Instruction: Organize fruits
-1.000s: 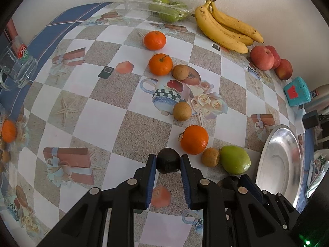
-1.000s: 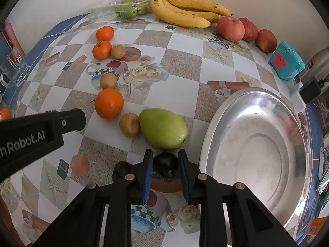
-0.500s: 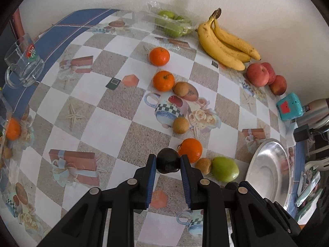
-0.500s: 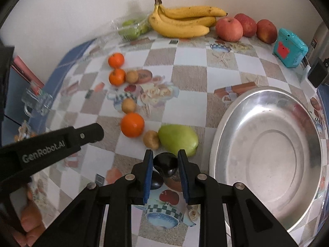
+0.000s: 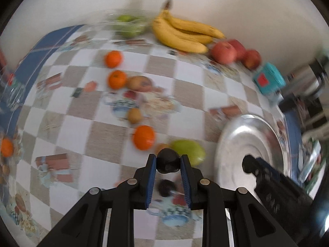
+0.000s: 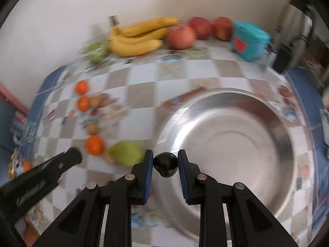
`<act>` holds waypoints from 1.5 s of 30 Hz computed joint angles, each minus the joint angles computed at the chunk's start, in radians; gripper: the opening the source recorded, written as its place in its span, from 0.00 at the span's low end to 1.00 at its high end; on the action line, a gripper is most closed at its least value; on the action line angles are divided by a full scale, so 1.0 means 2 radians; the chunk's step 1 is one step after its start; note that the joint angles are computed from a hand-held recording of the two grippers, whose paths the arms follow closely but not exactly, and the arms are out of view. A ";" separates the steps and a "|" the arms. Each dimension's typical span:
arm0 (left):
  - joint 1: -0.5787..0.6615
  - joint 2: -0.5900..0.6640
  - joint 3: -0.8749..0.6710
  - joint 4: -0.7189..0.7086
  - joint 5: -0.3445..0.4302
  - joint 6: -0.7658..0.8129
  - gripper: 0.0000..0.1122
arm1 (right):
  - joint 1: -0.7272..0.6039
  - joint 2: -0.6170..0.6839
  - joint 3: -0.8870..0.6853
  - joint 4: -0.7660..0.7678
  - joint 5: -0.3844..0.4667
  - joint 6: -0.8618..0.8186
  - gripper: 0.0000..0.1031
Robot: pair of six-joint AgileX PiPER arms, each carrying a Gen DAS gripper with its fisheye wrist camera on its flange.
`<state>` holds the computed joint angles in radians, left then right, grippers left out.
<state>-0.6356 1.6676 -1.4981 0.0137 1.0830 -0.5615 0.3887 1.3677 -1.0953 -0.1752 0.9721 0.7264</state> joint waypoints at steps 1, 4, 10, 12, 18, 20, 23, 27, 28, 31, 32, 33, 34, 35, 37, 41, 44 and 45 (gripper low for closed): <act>-0.013 0.004 -0.005 0.000 -0.001 0.003 0.23 | -0.015 -0.005 0.005 0.003 0.002 -0.003 0.25; -0.045 0.016 -0.020 0.002 -0.006 0.009 0.23 | -0.064 -0.026 0.025 0.016 0.005 -0.020 0.25; -0.090 0.038 -0.039 -0.015 -0.024 0.039 0.23 | -0.113 -0.053 0.048 0.000 0.019 -0.010 0.25; -0.099 0.044 -0.042 -0.023 -0.027 0.046 0.23 | -0.126 -0.061 0.054 -0.001 0.020 -0.011 0.25; -0.110 0.057 -0.048 -0.026 -0.024 0.055 0.23 | -0.136 -0.056 0.058 0.005 0.021 -0.013 0.25; -0.112 0.057 -0.046 -0.025 -0.024 0.055 0.23 | -0.136 -0.053 0.059 0.009 0.022 -0.015 0.25; -0.110 0.059 -0.046 -0.027 -0.022 0.058 0.25 | -0.139 -0.053 0.059 0.016 0.023 -0.021 0.25; -0.109 0.061 -0.047 -0.029 -0.019 0.059 0.28 | -0.135 -0.053 0.054 0.010 0.028 -0.016 0.36; -0.109 0.060 -0.047 -0.029 -0.020 0.059 0.29 | -0.136 -0.054 0.054 0.012 0.027 -0.020 0.36; -0.107 0.057 -0.045 -0.028 -0.022 0.058 0.31 | -0.136 -0.056 0.052 0.010 0.026 -0.022 0.36; -0.106 0.057 -0.046 -0.028 -0.022 0.057 0.31 | -0.136 -0.057 0.052 0.010 0.027 -0.022 0.36; -0.104 0.056 -0.045 -0.027 -0.022 0.055 0.32 | -0.136 -0.056 0.051 0.010 0.027 -0.023 0.36; -0.102 0.055 -0.044 -0.027 -0.022 0.053 0.32 | -0.136 -0.055 0.050 0.010 0.028 -0.023 0.36; -0.099 0.054 -0.043 -0.026 -0.021 0.049 0.33 | -0.135 -0.054 0.050 0.009 0.029 -0.024 0.36; -0.093 0.051 -0.042 -0.016 -0.017 0.032 0.37 | -0.134 -0.053 0.050 0.007 0.031 -0.023 0.38; -0.074 0.044 -0.034 0.012 -0.001 -0.019 0.44 | -0.131 -0.050 0.049 0.000 0.035 -0.019 0.48; -0.058 0.039 -0.029 0.040 0.017 -0.055 0.50 | -0.124 -0.046 0.047 -0.004 0.037 -0.020 0.53; -0.054 0.037 -0.027 0.051 0.026 -0.067 0.54 | -0.118 -0.044 0.046 -0.007 0.039 -0.018 0.53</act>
<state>-0.7435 1.7417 -1.5515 0.1161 1.1348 -0.6964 0.1530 1.2797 -1.0038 -0.1890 1.0507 0.6904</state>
